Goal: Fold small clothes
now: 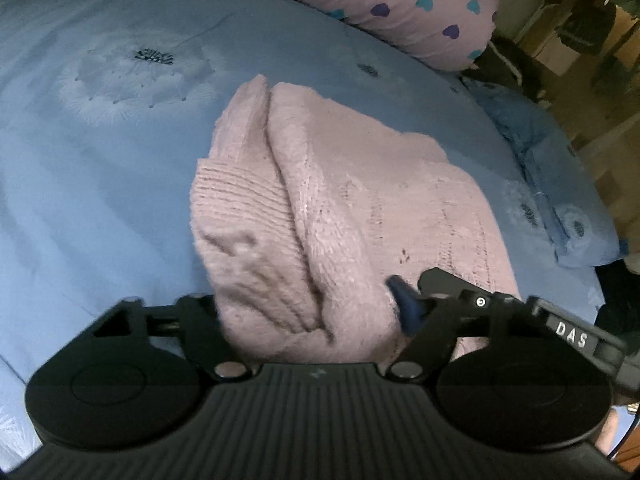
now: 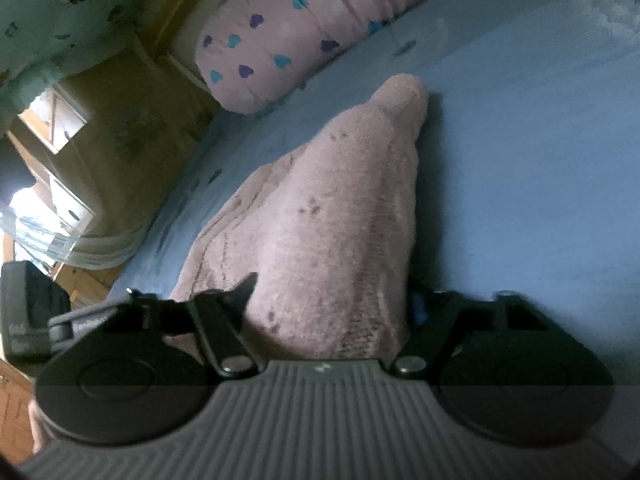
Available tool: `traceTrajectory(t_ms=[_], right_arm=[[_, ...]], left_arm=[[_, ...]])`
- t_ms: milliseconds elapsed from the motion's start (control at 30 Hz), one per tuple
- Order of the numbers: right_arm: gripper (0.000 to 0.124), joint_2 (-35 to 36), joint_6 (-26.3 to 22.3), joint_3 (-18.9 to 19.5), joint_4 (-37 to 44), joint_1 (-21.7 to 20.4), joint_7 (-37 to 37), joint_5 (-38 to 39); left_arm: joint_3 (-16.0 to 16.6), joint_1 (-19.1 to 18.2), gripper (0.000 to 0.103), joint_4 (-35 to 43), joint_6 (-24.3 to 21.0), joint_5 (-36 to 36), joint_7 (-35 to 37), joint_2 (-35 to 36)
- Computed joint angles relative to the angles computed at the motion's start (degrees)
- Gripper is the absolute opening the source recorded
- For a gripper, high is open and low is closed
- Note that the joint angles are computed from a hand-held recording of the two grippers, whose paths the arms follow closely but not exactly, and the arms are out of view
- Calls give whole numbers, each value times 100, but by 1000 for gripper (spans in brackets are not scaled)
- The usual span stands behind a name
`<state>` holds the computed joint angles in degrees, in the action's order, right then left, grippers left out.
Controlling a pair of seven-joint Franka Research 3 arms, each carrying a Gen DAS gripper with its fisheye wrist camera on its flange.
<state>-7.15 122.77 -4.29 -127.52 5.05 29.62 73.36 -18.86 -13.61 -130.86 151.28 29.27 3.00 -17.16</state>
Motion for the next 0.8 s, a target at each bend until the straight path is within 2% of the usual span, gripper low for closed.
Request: traceTrajectory(t_ms=[67, 133, 200, 300, 600, 700, 800], right_arm=[[52, 35, -188, -21, 144, -33, 351, -180], [49, -56, -309, -51, 171, -71, 473, -273], [48, -212, -453, -106, 163, -105, 554, -286], [47, -462, -658, -202, 194, -190, 788, -577], [47, -1138, -1437, -717, 185, -676, 1163, -1838], [48, -1400, -1626, -865, 53, -871, 1093, -2125], [49, -1676, -1553, -900, -201, -1032, 845, -2501]], left_arm=[[-1, -8, 61, -81, 116, -21, -95, -153], [-16, 4, 57, -194, 359, -45, -249, -322], [-30, -52, 56, -232, 551, -200, -314, -376], [-183, -197, 56, -111, 484, -378, -337, -308], [-662, -699, 56, 402, 126, -332, -703, 10], [-754, -905, 57, 601, -225, -278, -743, 173], [-801, -1093, 59, 842, -747, -197, -705, 388]])
